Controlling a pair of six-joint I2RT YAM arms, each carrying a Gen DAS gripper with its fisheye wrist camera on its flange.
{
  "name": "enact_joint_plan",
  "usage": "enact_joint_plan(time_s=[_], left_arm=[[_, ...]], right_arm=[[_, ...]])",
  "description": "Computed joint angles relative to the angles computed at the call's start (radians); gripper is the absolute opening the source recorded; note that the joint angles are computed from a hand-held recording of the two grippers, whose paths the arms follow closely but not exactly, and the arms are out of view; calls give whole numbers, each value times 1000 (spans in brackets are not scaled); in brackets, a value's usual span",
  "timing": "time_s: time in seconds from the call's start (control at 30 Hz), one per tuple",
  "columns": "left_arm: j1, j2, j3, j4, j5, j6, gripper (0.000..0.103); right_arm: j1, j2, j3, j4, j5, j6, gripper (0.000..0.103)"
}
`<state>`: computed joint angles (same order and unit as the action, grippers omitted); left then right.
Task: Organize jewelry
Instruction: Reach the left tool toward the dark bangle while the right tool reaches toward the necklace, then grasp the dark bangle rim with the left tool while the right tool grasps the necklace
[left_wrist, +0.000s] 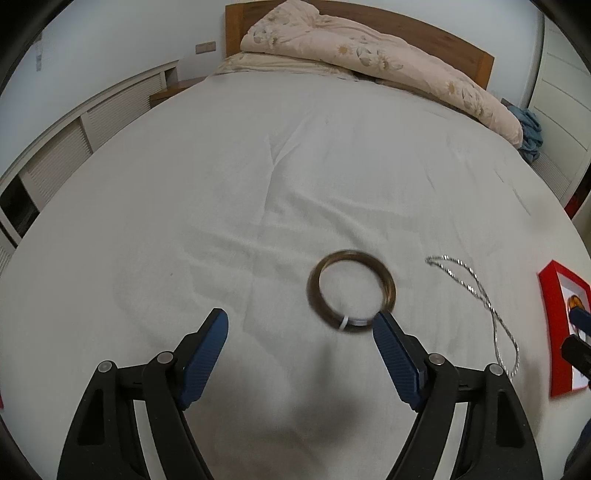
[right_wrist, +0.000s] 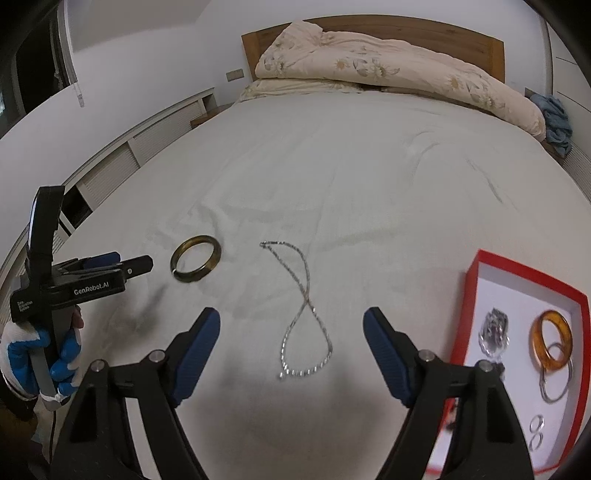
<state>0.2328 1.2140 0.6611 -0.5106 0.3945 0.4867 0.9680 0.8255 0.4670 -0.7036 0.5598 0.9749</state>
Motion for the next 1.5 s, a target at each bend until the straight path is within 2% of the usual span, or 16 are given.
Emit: enact_joint_plan(time_s=[0.3,0.6,0.87,1.0,1.1,1.37,1.5], left_arm=[[-89,163,39,103,-38,-80,75],[-121,260,41,178,-63,-99,64],[-139,268,8,246,-65,-91,58],[-136,271,-15,290,-57,-83,53],[-141,278,-20,315,-53,-83,46],[-170,242,-53,346,-63,-56,13],[-170,221,-58,335,-75,-54,12]], right_arm=[[-273,140,-65,268,-190,-225,47],[-436,361,-76,470,-336,-349,31],[-430,450,-50,506,-336,-405,18],[-424,490,-43,528,-332,-420,16],[-435,517,-35,543,-341,-434,15],[-441,538,-16,545,-348,-440,8],[-415,524,-34,552,-331,-412,4]])
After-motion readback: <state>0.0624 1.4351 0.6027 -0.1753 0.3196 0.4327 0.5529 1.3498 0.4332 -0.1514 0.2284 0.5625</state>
